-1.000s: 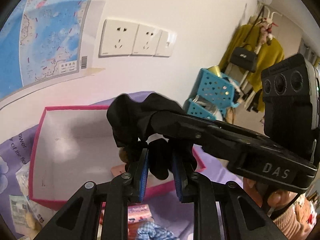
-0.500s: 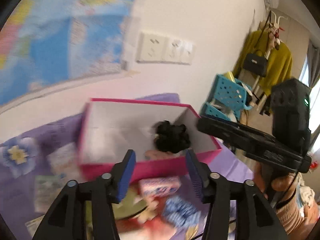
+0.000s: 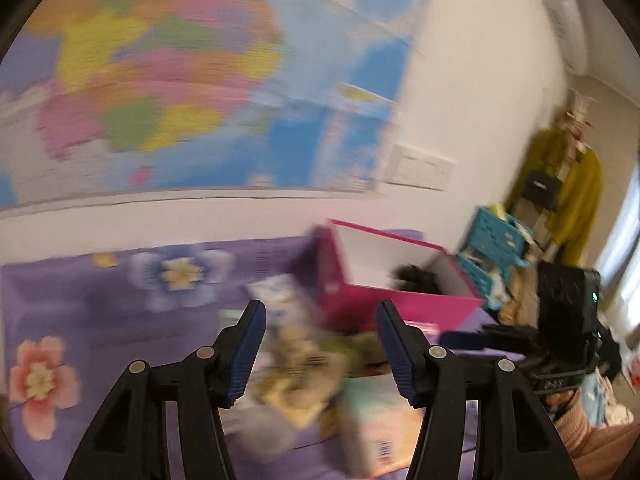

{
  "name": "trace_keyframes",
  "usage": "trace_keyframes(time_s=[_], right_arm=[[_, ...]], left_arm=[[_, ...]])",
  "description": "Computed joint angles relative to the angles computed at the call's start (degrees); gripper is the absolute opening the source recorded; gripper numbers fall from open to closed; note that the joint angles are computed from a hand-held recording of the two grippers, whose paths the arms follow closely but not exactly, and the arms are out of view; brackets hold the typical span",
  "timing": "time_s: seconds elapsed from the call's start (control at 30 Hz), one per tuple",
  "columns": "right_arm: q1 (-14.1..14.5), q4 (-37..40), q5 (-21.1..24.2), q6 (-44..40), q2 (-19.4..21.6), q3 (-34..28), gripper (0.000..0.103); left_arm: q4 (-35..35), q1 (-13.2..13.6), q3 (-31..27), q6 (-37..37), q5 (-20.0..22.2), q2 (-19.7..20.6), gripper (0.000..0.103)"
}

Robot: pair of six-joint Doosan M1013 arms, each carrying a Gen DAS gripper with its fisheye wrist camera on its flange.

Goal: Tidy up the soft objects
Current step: 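Lower the right gripper onto the beige teddy bear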

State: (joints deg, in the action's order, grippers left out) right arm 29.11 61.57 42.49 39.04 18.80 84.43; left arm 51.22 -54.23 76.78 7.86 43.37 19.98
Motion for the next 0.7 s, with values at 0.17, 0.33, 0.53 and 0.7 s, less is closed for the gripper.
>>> trace_keyframes(time_s=[0.17,0.33,0.53,0.7], right_arm=[[2.0,-6.9,0.9,7.3,3.3,-4.0,0.045],[3.4,-15.6,0.8,16.7,6.6,-7.8,0.045],[3.9,-19.8,2.5,23.4,9.4,-10.7,0.048],[4.8,-23.3,2.3,26.1,10.6,-12.1,0.048]], left_arm=[[-3.2,2.0,3.6,-2.3,4.0,-1.2,0.058],[-10.1,3.6,4.4,2.2,6.0,0.6,0.057],[-16.1,5.7,5.9,4.3,2.3,0.9,0.057],[-17.6,6.4,7.0,3.7,0.1,0.4,0.057]])
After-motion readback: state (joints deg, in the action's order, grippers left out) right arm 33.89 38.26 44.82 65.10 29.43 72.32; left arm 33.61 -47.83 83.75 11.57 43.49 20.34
